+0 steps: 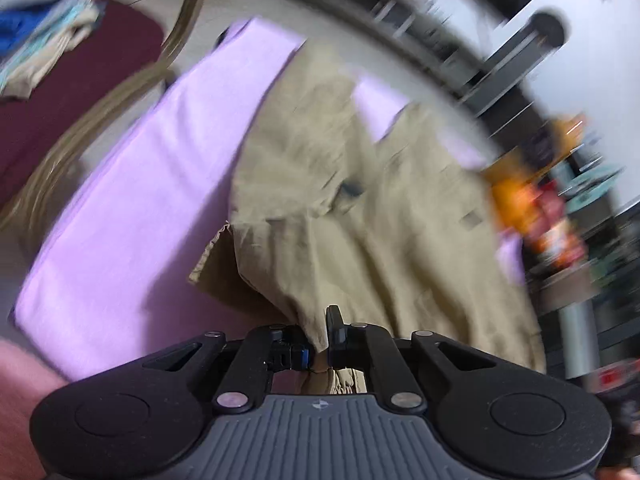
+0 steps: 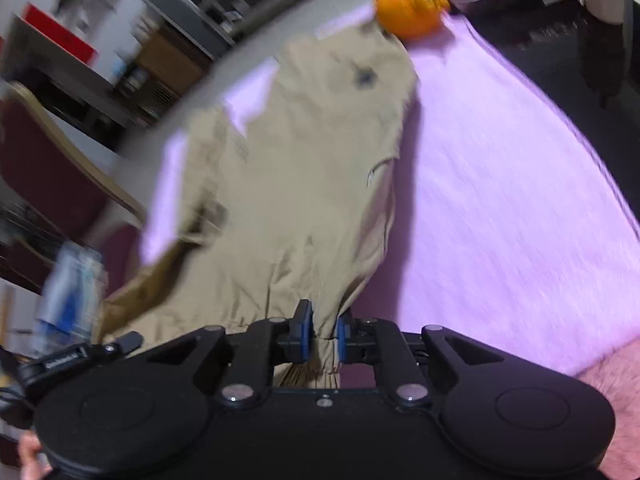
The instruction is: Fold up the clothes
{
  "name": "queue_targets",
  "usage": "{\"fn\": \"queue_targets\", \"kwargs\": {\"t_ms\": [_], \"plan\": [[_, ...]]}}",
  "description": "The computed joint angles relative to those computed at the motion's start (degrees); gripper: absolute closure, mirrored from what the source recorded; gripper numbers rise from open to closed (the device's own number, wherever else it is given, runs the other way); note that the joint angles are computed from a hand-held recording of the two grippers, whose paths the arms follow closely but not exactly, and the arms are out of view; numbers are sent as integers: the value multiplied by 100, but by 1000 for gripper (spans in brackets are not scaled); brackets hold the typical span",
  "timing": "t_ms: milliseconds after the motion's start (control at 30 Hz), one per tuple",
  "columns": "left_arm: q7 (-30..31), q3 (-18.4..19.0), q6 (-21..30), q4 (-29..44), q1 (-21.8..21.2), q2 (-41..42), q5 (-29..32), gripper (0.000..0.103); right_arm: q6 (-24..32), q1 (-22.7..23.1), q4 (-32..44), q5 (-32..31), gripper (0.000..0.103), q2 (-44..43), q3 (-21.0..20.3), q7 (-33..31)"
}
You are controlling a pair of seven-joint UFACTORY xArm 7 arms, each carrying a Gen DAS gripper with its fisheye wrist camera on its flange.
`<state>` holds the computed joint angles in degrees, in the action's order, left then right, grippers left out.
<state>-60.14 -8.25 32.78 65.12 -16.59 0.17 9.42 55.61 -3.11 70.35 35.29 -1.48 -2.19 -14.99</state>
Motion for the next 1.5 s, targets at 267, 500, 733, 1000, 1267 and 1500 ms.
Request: {"fn": "queue_targets", "kwargs": {"t_ms": [267, 500, 733, 1000, 1267, 1500], "plan": [[150, -56, 977, 126, -85, -425, 316, 82, -686, 69, -228, -961, 57, -238, 20, 177], [61, -223, 166, 475, 219, -676, 1288, 74, -755, 189, 1095, 426, 49, -111, -92, -858], [400, 32, 210, 2005, 151, 572, 1817, 74, -1078, 188, 2918, 953, 79, 1169, 365, -1481], [2354, 112, 505, 3406, 254, 2202, 252, 74, -775, -131, 3919, 693, 74, 2847, 985, -959], [3651, 559, 1919, 5080, -324, 3599, 146, 72, 90, -222, 4501, 86, 70, 3693, 1217, -66], [2223, 1893, 2869, 5381, -1457, 3946, 2320, 82, -65, -54, 4318, -426, 67, 3634, 1152, -222]]}}
